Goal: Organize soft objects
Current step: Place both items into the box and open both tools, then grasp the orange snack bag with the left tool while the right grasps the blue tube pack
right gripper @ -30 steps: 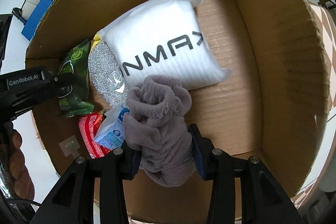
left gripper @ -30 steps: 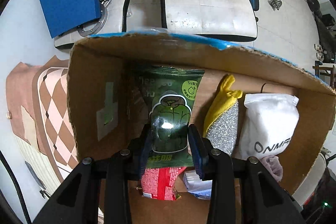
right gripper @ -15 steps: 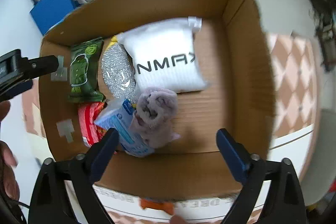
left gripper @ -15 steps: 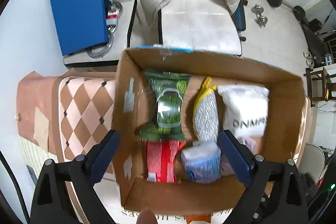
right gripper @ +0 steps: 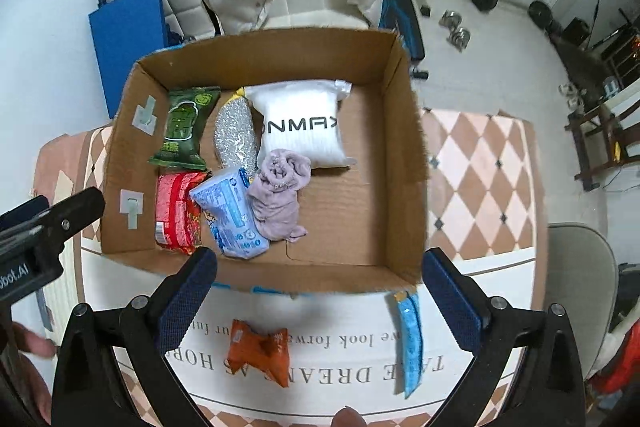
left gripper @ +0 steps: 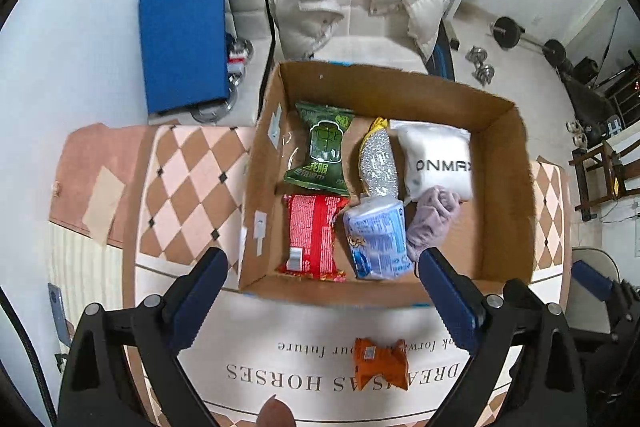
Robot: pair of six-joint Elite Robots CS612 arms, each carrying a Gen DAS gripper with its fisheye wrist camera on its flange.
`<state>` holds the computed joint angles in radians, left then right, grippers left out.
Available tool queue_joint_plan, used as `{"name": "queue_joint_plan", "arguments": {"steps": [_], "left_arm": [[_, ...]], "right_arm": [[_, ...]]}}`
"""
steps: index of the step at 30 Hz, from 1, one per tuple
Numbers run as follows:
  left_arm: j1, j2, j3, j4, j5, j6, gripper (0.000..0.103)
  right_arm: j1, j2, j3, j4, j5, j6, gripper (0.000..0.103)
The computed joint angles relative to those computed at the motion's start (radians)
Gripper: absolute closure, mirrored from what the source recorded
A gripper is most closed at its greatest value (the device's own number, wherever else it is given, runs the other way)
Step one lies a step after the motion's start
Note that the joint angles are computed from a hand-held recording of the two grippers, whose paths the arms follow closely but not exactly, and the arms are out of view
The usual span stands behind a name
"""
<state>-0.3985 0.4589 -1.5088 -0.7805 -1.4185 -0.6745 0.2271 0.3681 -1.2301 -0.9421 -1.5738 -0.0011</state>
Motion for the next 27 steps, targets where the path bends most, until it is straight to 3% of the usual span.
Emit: {"name": "queue_joint_plan", "arguments": {"steps": [7,9,18,24,27], "left_arm": [[-0.053,0.010,-0.106,0.026,0.096,-0.021,0.005],[-0.064,0.010,-0.125,0.030,0.117,-0.023,0.000],[-0.098,0.003,-0.171,0.046,0.167,-0.036,0.000],[-0.103,0.001,-0.172,0.075,0.129,-0.061,0.000],[-0.095,0.016,-0.171,0.100,0.034,-0.111,0.000]], "right_arm": [[0.000,0.026,-0.131,0.007,-0.007,-0.012,0.000],[-0.001,0.031,-0.166,0.007,-0.013,-0.019,0.000],[-0.010,0.043,-0.251,0.014,0.002,-0.011,0.000],[-0.023,0.049,-0.281,0.025,0.018,-0.006,0.000],[-0.036,0.062,-0.301,0.042,0.025,0.002,0.000]]}}
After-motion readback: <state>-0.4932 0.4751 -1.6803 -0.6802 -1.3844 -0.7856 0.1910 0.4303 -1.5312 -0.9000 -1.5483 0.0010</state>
